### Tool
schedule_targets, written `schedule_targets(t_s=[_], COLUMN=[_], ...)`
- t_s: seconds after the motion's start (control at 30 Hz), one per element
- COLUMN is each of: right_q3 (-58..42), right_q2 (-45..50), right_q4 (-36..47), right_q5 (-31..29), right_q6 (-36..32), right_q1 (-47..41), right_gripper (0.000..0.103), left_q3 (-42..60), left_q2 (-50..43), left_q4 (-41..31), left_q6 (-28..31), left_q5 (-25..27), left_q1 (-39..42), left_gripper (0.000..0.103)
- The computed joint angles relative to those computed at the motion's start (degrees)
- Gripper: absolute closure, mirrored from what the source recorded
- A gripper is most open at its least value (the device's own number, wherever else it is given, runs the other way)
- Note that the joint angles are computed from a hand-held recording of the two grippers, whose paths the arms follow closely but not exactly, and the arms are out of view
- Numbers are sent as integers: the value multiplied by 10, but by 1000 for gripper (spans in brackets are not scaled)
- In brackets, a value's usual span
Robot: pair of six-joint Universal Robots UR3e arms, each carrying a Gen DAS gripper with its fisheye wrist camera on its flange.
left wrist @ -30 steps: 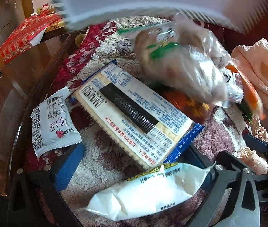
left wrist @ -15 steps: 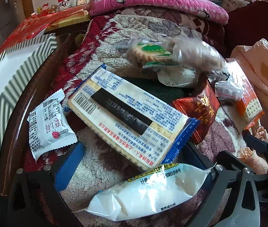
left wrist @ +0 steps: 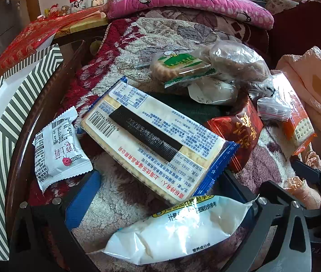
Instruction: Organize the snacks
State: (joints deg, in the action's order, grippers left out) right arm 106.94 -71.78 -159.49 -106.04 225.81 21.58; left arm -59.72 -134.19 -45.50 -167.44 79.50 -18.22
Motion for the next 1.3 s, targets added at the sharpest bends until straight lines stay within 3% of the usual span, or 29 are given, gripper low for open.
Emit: schedule_targets(t_s=[0.5, 0.7, 0.93, 1.3], right_q3=[4, -56, -60, -127], right_q2=[-3, -15, -62, -81], right_q4=[1, 122, 137, 195], right_q5=[4, 18, 33, -7], right_q6=[-2, -7, 15, 2], right_q1=[-2, 0, -16, 2], right_gripper=[1, 1, 1, 1], left_q3=[25, 6, 25, 33], left_q2=[0, 44, 80, 105], left_q4=[-37, -67, -100, -111], left_q6=[2, 7, 4, -20], left_q5=[1, 0, -16, -17], left_q1=[2, 16, 41, 52], left_gripper=[0, 0, 0, 0])
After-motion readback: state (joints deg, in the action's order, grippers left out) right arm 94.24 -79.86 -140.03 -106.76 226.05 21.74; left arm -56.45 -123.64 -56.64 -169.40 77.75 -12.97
